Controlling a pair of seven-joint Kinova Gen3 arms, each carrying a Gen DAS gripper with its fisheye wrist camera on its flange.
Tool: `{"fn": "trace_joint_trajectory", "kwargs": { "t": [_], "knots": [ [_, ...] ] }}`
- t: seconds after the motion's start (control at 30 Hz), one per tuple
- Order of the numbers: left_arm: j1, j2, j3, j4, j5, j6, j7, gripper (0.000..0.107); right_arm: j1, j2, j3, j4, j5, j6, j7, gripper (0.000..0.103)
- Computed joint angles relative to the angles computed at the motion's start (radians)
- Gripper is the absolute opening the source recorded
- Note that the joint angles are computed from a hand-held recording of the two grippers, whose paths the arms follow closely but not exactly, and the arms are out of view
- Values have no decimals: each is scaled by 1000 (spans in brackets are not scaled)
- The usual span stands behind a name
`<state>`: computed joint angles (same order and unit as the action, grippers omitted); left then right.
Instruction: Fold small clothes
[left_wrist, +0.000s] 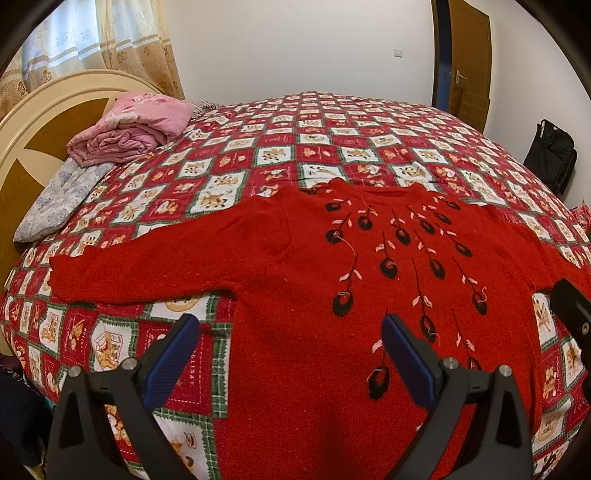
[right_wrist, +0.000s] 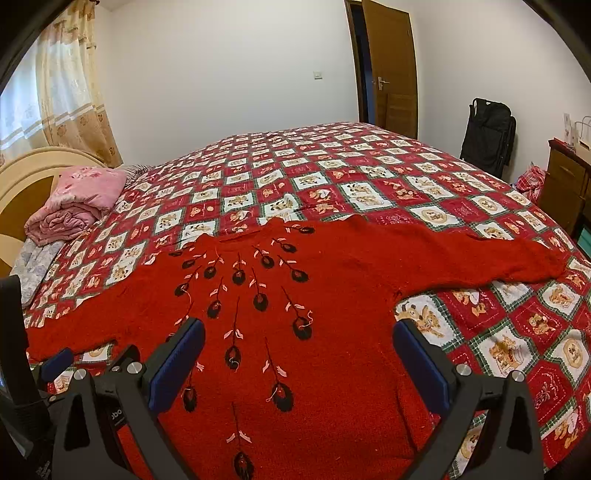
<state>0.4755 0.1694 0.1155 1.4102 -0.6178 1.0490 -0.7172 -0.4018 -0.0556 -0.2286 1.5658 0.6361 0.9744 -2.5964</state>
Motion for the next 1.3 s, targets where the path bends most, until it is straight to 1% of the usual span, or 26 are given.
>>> {"fn": "trace_joint_trajectory", "kwargs": {
  "t": [0.33, 0.57, 0.7, 0.83, 0.93, 1.07, 1.17, 1.23, 1.27, 1.3],
  "knots": [
    [-4, 1, 1, 1, 8, 2, -9, 101, 4, -2, 2, 4, -22, 0, 5, 102],
    [2, 15, -1, -21, 13, 18, -19, 101, 19, 3, 19, -3, -68, -9, 42, 102],
    [5, 16, -4, -21, 16, 16, -21, 101, 22, 2, 18, 2, -66, -16, 41, 102],
    [-2, 16, -2, -20, 41, 5, -40, 101, 47, 0, 46, 12, -126, -47, 84, 102],
    [-13, 6, -1, -4, 61, -27, -64, 101, 87, -11, 76, 37, -163, -68, 101, 102],
    [-23, 14, -1, -13, 88, -39, -84, 101, 186, -56, 131, 101, -203, -125, 74, 101],
    [-21, 23, -2, -24, 101, -40, -103, 101, 272, -79, 179, 131, -241, -165, 96, 95],
    [-15, 32, -2, -36, 102, -32, -114, 101, 329, -78, 212, 137, -278, -164, 111, 90],
    [-10, 38, -2, -44, 100, -24, -119, 101, 353, -76, 215, 136, -282, -156, 107, 83],
    [-6, 43, -4, -50, 99, -19, -123, 101, 384, -67, 230, 130, -284, -146, 101, 79]
  ]
}}
